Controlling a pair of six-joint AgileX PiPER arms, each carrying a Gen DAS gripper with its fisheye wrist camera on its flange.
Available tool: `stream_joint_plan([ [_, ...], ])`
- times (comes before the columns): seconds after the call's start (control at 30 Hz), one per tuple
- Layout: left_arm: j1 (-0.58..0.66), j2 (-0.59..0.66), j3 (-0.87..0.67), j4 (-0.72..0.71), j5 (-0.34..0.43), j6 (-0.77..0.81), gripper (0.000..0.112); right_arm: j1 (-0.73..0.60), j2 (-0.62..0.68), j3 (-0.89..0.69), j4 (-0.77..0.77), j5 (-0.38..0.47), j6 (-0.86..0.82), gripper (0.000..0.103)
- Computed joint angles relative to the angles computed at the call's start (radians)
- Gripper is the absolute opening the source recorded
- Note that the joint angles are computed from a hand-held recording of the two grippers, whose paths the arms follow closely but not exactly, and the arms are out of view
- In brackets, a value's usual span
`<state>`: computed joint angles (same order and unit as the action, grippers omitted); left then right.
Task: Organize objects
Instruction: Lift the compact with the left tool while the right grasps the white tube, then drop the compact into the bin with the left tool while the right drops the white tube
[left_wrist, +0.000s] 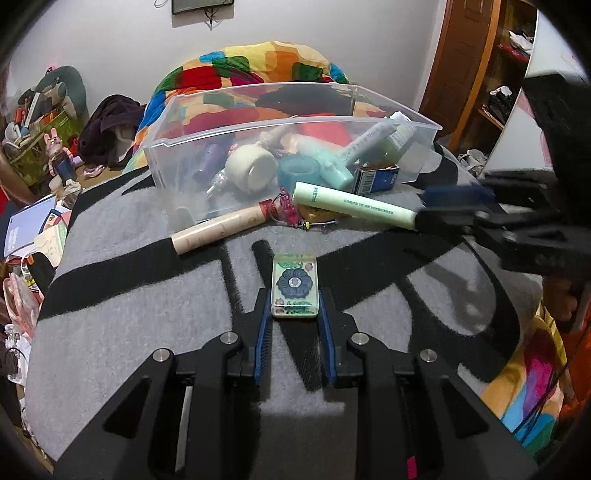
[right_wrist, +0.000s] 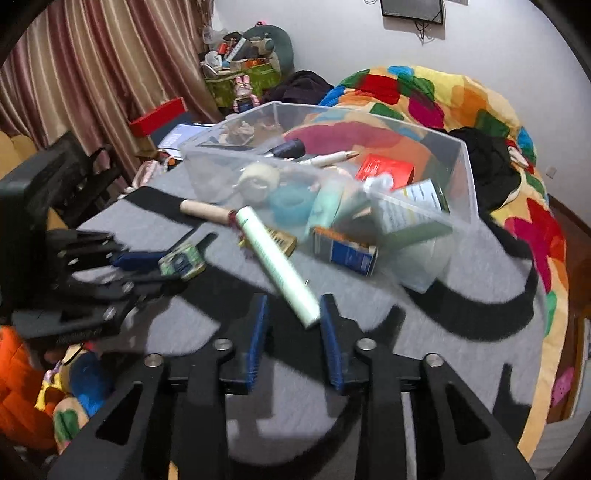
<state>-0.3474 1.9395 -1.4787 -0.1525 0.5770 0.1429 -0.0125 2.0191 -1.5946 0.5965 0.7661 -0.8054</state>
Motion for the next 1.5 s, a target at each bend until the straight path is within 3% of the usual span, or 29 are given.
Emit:
stream_joint_plan([
  [0.27,-0.011,0.036,-0.032,0.075,-0.034,-0.109,0.03,0.07,0.136,-0.189,-0.141,0.054,0.147,0.03],
  [0.37,-0.017,0.035,-0.023,0.112,-0.056,-0.159,0.024,0.051,0.108,-0.133,-0.072,0.037,0.096,0.019],
  [0.5,-0.008,0.035,-0.03,0.09,-0.05,-0.167,0.024,0.03,0.051,-0.042,0.008,0.001,0.033,0.015],
  [0.87,0.013,-0.033,-0.039,0.015,-0.085,-0.146,0.024,-0.009,-0.096,0.128,0.232,-0.077,-0.127,0.014],
  [1.17,0.035,-0.03,-0.161,-0.052,-0.094,-0.087,0.024,-0.019,-0.131,0.092,0.279,-0.102,-0.112,0.014],
  [1.3,0.038,0.03,-0.284,0.007,-0.054,-0.139,0.024,-0.021,-0.107,0.044,0.235,-0.107,-0.052,0.014],
  [1.5,0.038,0.175,-0.517,0.075,0.079,-0.212,0.024,-0.005,-0.017,-0.098,0.081,-0.087,0.155,0.014],
])
